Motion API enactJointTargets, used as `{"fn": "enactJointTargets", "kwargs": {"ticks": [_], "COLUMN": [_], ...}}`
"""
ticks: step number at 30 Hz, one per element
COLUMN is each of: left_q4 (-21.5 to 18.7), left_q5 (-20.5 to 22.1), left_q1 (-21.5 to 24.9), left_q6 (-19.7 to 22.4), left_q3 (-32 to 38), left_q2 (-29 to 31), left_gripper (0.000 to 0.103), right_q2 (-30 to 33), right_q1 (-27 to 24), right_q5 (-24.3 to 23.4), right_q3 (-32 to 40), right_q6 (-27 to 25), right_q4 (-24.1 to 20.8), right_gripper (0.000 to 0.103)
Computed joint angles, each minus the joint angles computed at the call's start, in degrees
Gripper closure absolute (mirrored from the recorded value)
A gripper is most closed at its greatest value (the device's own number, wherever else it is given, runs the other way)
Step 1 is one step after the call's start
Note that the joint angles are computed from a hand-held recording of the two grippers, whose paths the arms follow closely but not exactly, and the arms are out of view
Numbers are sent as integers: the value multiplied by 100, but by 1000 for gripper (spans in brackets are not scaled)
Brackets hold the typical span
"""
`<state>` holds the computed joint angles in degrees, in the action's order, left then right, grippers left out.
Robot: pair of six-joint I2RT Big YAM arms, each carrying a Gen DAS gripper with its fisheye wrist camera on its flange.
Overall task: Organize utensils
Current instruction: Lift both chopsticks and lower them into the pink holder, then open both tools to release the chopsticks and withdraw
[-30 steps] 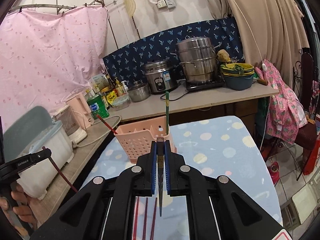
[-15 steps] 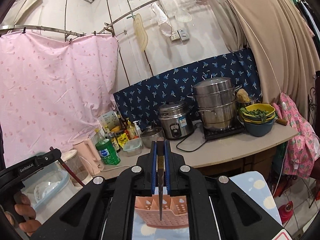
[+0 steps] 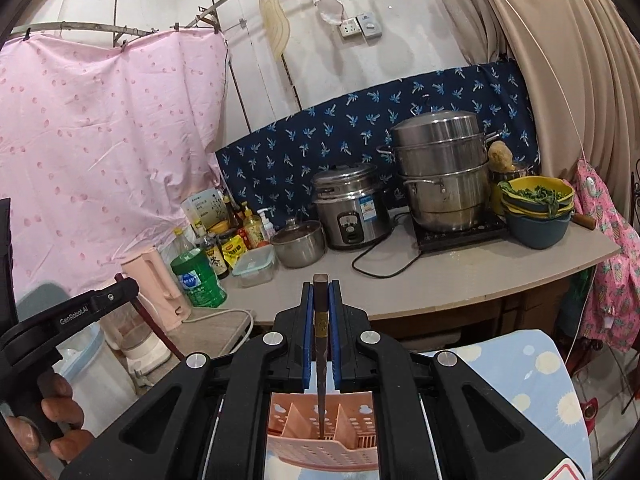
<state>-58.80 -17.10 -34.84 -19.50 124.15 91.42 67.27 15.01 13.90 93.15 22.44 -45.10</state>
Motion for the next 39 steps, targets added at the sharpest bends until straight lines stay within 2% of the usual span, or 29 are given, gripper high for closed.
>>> {"fn": "enactJointTargets", "kwargs": {"ticks": [5, 8, 10, 14, 17, 23, 31, 39], "left_q4": [117, 390, 351, 249, 308, 154, 20, -339], "left_q5": [60, -144, -192, -331, -522, -771, -1047, -1121], "left_q1": [4, -60, -93, -163, -255, -408, -692, -1043], "left_q6": [37, 110, 167, 215, 314, 394, 311, -117], "left_q3": [-298, -586, -610, -668, -894, -1270, -2053, -2906], "left_q2": [16, -114, -129, -208, -395, -756, -1453, -2216], "left_gripper": [95, 95, 94, 79, 74, 73, 73, 73], "right_q2": [86, 37, 6, -142, -295, -696, -1351, -1963], "right_q1": [-66, -41, -32, 2, 131, 408, 1115, 2260], "right_q5": [-173, -147, -133, -124, 35, 176, 732, 1534], "right_q3": [-176, -283, -305, -393, -471, -743, -1243, -1819], "right_q6": [-4, -25, -18, 44, -3, 118, 308, 1029], "right_q4": [-63, -19, -27, -17, -46, -174, -549, -1098], "right_gripper": [96, 95, 91, 83, 81, 80, 80, 80]}}
